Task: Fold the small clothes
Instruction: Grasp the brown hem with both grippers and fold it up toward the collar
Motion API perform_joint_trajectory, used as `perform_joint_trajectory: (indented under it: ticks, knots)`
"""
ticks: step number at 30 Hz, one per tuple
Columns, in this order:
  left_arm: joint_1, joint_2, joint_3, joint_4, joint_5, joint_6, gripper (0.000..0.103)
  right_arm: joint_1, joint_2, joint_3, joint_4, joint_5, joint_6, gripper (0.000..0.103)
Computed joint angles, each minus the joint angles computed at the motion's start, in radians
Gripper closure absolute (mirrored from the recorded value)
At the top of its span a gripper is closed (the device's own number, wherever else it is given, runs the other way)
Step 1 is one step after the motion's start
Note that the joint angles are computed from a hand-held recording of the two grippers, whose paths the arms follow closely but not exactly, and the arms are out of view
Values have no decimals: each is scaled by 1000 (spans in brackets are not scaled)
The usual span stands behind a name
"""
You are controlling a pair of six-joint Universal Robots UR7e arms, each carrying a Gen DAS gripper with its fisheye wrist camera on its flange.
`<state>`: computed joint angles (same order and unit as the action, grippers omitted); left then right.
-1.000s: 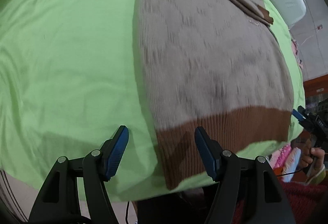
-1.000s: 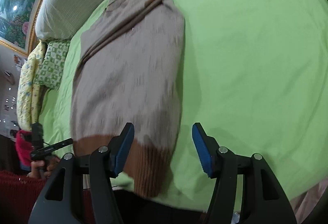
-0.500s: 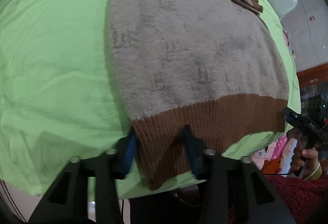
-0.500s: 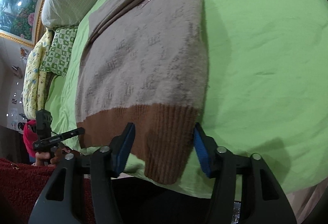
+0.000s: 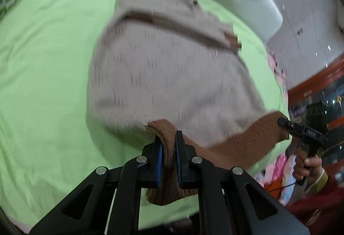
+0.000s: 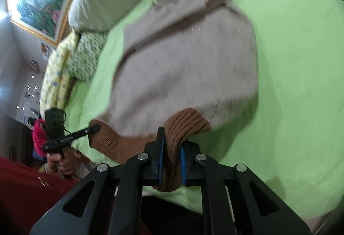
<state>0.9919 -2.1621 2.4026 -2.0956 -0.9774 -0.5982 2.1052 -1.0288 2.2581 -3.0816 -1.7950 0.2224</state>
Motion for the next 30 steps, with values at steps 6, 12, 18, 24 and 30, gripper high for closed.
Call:
perform_joint_trajectory:
  ticks: [6,12,18,24,30]
  knots:
    - [81,160,-116,-269,22,170,95,-19,52,-130,-96,24,-52,90]
    - [170,377,-266,-486,34,316,95,-52,167,-347,-95,33,-104,90]
    - [270,572,-449,-594,9,406,95,-100,274,-564,-7,37,-139,90]
    - [361,748,-618,-624,7,438,95,-138,391,-766,103,32,-164,90]
    - [431,885,-763,-605,15,438,94,-180,497,-922,182,-7,-145,89]
